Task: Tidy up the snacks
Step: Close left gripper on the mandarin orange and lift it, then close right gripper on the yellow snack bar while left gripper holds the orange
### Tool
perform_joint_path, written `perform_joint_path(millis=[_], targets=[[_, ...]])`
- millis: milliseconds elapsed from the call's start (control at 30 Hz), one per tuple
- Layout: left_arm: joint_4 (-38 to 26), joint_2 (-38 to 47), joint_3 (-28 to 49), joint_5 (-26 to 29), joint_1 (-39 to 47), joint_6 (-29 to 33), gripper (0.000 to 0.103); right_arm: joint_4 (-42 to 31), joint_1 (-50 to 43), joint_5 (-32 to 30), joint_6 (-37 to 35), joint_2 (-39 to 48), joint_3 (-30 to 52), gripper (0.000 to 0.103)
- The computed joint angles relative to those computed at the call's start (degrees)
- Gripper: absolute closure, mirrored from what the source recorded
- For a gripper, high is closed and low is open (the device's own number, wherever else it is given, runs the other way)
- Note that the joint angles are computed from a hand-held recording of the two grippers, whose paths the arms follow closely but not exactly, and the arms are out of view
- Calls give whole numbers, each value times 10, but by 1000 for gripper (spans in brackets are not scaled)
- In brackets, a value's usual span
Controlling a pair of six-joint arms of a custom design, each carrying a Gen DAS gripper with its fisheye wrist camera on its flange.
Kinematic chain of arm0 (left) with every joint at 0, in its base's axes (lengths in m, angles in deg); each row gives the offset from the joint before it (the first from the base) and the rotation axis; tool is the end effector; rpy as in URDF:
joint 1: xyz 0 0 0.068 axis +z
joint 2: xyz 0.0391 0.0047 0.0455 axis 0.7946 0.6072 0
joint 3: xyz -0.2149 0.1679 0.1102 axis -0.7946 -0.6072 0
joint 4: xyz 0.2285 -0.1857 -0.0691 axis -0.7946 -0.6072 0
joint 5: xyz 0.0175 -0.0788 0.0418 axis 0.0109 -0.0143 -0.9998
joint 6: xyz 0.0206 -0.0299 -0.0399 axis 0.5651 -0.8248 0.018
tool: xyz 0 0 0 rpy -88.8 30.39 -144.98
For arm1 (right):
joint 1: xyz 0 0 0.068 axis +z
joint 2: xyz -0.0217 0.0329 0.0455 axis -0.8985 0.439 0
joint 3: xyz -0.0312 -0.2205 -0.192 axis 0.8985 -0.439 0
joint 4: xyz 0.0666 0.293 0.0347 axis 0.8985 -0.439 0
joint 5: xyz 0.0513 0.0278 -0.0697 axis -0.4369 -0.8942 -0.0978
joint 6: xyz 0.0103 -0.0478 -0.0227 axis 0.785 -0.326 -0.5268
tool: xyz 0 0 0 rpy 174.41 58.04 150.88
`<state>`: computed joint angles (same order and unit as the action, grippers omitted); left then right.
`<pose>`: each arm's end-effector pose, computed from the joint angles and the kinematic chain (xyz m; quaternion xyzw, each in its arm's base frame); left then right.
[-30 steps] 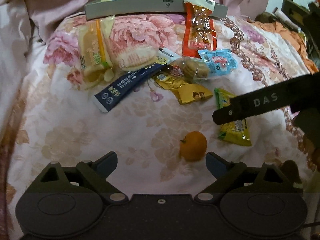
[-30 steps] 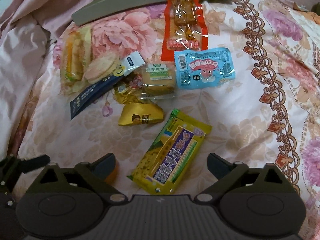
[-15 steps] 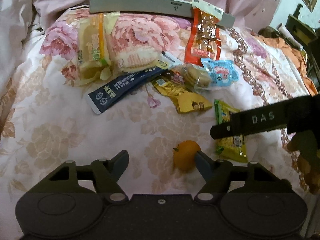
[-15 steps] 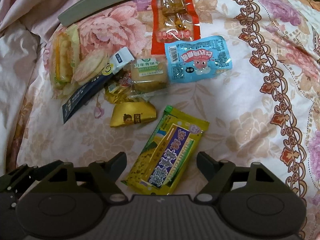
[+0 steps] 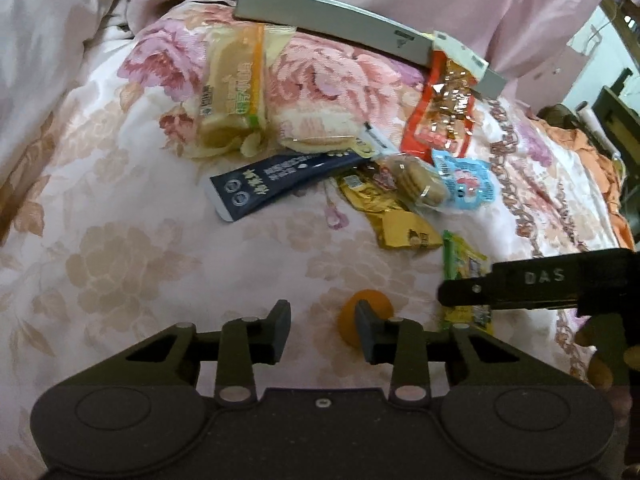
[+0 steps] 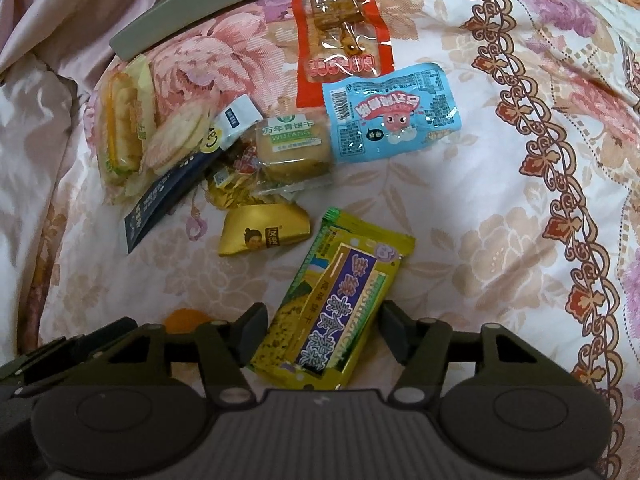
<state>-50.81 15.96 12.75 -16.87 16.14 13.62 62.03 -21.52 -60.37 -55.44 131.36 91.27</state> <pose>0.1208 -0.0786 0.1203 -0.1167 0.9348 -0.1215 0.3125 0.2298 0.2121 0.1404 -0.0980 0.9661 0.1589 0.1784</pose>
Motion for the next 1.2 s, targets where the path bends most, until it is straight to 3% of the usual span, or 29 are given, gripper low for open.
perform_joint_path(millis=[133, 233, 300, 400, 633, 767, 1200], targets=[[2, -15, -3, -25, -34, 5, 47, 7, -2, -8, 2, 0, -3, 38], [29, 19, 3, -30, -50, 23, 44, 11, -3, -11, 4, 0, -5, 38], [56, 65, 10, -22, -51, 38, 46, 13, -3, -12, 6, 1, -6, 38], [87, 114, 13, 6, -34, 48, 59, 14, -1, -9, 5, 3, -6, 38], [120, 134, 8, 11, -35, 48, 69, 26, 14, 4, -9, 8, -10, 33], [118, 140, 11, -7, -46, 37, 70, 30, 28, 21, -20, 12, -10, 31], [70, 95, 5, -52, -48, 7, 70, 48, 55, 74, -66, -5, -29, 40]])
